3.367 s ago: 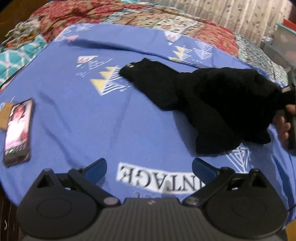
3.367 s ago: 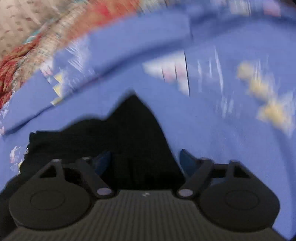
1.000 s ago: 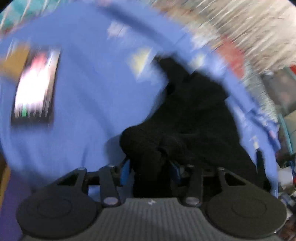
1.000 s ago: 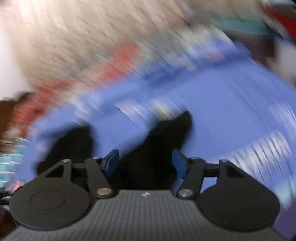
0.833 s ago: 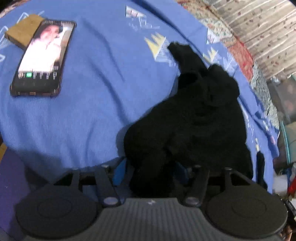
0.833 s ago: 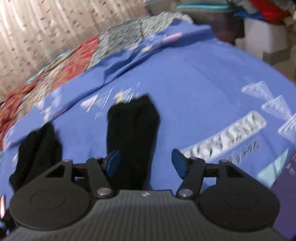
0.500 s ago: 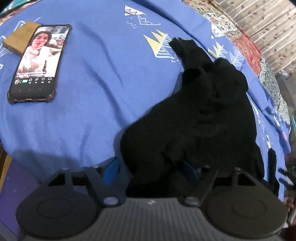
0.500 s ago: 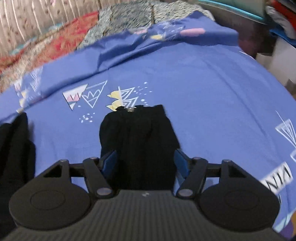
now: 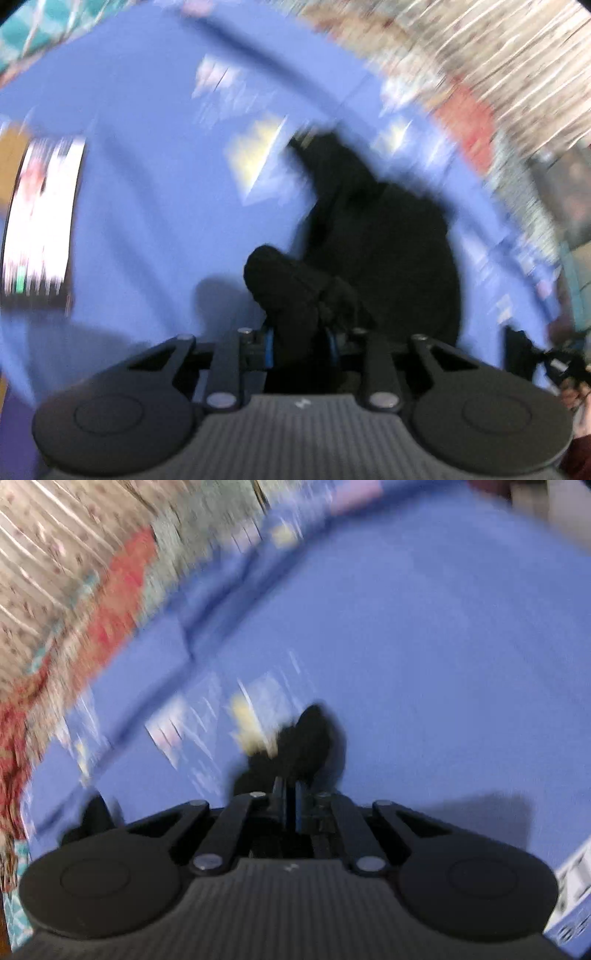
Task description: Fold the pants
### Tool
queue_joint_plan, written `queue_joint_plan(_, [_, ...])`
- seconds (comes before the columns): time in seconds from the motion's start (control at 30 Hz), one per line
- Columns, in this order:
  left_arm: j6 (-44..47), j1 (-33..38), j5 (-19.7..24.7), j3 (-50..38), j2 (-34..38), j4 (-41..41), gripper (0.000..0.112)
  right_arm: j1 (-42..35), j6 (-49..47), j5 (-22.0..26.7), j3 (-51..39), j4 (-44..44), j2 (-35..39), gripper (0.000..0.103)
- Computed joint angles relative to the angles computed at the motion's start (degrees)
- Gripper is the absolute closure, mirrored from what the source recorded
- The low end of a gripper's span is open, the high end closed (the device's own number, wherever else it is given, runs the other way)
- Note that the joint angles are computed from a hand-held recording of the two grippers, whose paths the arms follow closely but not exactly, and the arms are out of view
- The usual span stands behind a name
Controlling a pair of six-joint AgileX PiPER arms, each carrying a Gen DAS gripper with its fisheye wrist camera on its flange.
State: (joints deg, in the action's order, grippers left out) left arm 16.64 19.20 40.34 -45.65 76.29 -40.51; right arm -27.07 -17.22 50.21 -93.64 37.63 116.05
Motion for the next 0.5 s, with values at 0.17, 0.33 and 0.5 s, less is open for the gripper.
queue_joint_plan(0.17, [-5.33,-0.73,0.11,-15.07,-4.41,2.99,0.089,-5.55,4.8,-0.14,-10.22,10.36,-4.69,0.097])
queue_joint_plan(0.33, [-0.51,3.77,0.34,-11.16,-8.95,-3.39,0.089,-17.59,-0.63,3.18,-5.12,22.23,-10.19,0.097])
queue_joint_plan(0.5, [3.28,5.76,-0.03,3.21,-10.16,-2.46,0.089,-27.91,-15.26,5.55,14.22,25.1,-15.6,0.097])
